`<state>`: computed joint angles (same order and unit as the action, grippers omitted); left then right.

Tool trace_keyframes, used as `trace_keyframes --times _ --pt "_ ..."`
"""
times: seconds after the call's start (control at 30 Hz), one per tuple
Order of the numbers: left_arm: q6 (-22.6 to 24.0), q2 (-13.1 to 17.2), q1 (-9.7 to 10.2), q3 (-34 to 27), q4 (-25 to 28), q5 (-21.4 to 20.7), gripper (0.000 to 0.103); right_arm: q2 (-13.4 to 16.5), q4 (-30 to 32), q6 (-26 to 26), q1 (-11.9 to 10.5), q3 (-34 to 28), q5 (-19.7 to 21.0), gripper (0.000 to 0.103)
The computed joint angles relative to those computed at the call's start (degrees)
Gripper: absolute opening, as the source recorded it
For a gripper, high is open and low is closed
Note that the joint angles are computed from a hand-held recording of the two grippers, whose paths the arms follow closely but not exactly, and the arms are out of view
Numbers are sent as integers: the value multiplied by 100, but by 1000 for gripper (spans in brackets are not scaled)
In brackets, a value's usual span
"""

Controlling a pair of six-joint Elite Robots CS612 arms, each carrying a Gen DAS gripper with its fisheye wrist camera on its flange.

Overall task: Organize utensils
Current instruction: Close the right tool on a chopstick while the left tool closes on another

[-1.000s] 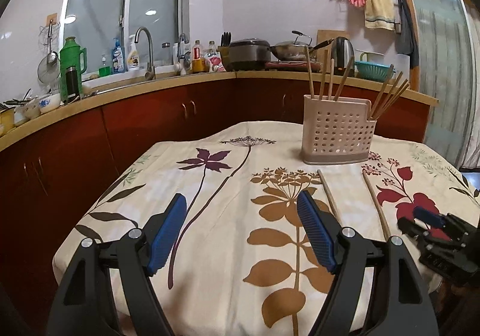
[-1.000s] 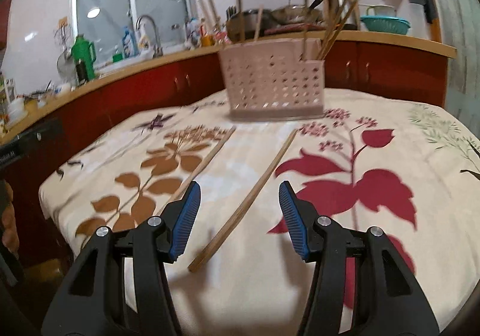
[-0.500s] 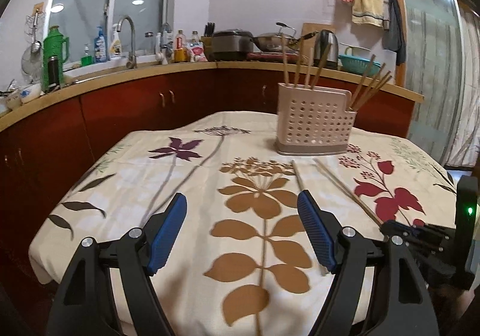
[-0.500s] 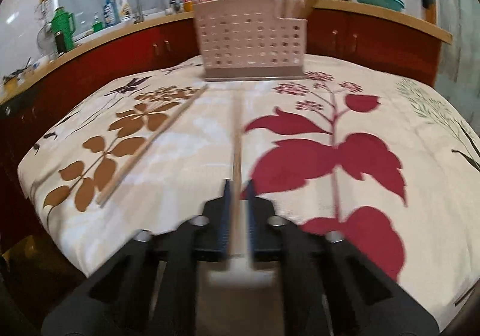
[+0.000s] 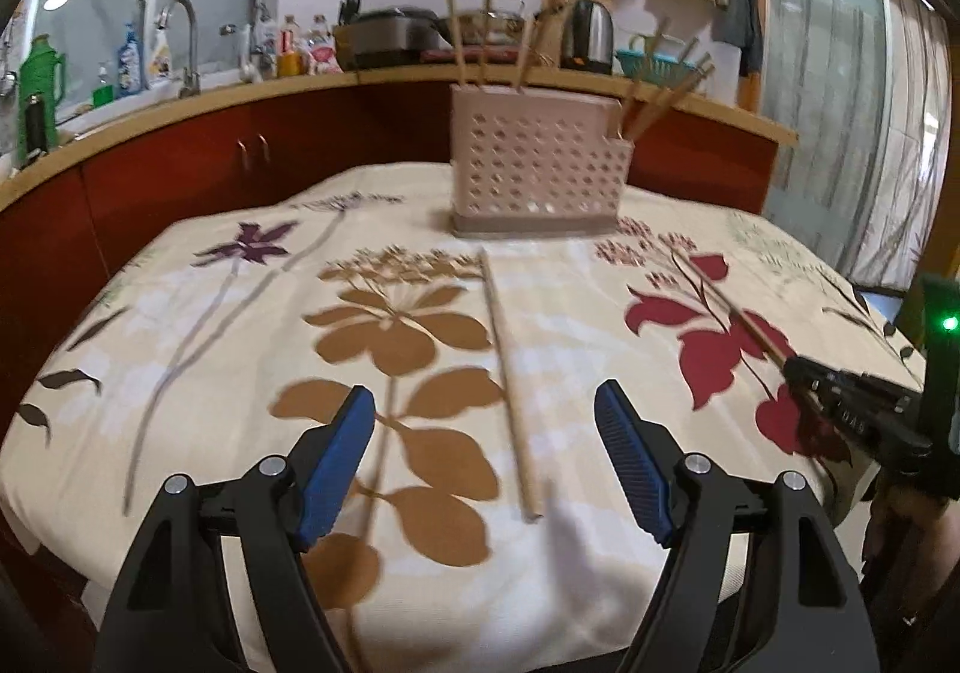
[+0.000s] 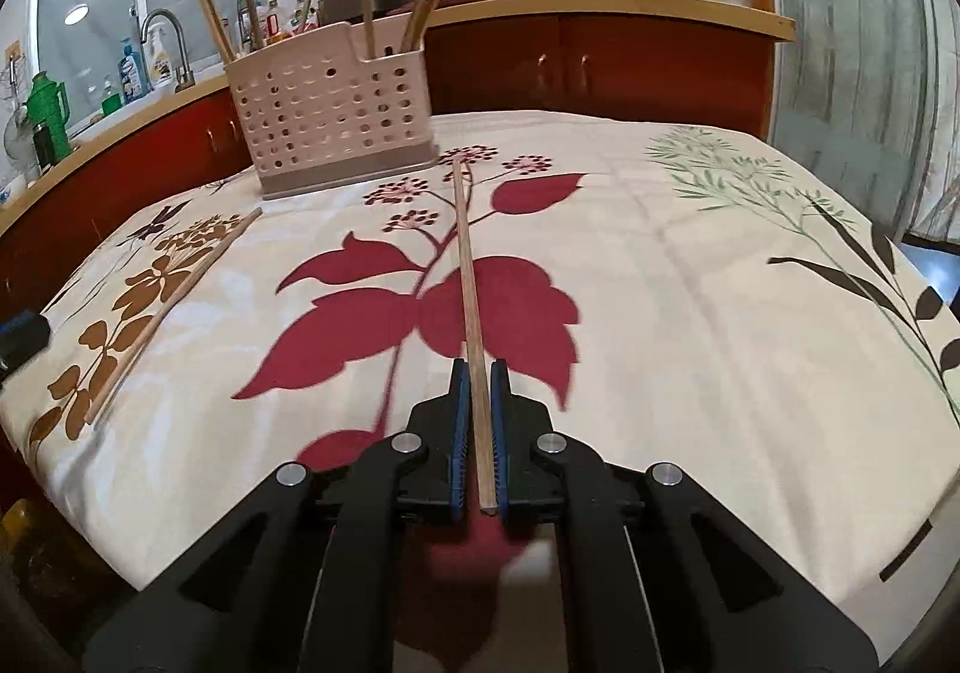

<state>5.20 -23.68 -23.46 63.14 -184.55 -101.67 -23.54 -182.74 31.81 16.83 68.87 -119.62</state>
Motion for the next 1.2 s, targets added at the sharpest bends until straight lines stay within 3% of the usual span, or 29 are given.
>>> trace_keyframes --times 0.2,0.3,0.37,0.43,0.53,0.73,0.87,1.2 --pt "99 27 -50 -41 625 -14 52 -48 -247 -23 -28 155 166 13" --pt "182 22 -51 -4 824 -2 41 -54 -390 -106 -24 206 229 23" --pt "287 26 -65 32 711 72 35 -45 -474 -158 -23 216 271 27" --pt "367 30 -69 35 680 61 21 -50 -488 -157 -27 225 294 27" --pt "475 46 -77 24 636 31 13 -55 -463 -180 -25 224 277 27" --pt "504 97 -73 -39 557 0 9 -37 -355 -340 -9 161 244 25" --pt "493 109 -63 -57 550 -12 7 -36 -291 -408 -5 138 255 8" --pt "432 66 -21 5 339 34 7 -55 -322 -727 54 90 186 7"
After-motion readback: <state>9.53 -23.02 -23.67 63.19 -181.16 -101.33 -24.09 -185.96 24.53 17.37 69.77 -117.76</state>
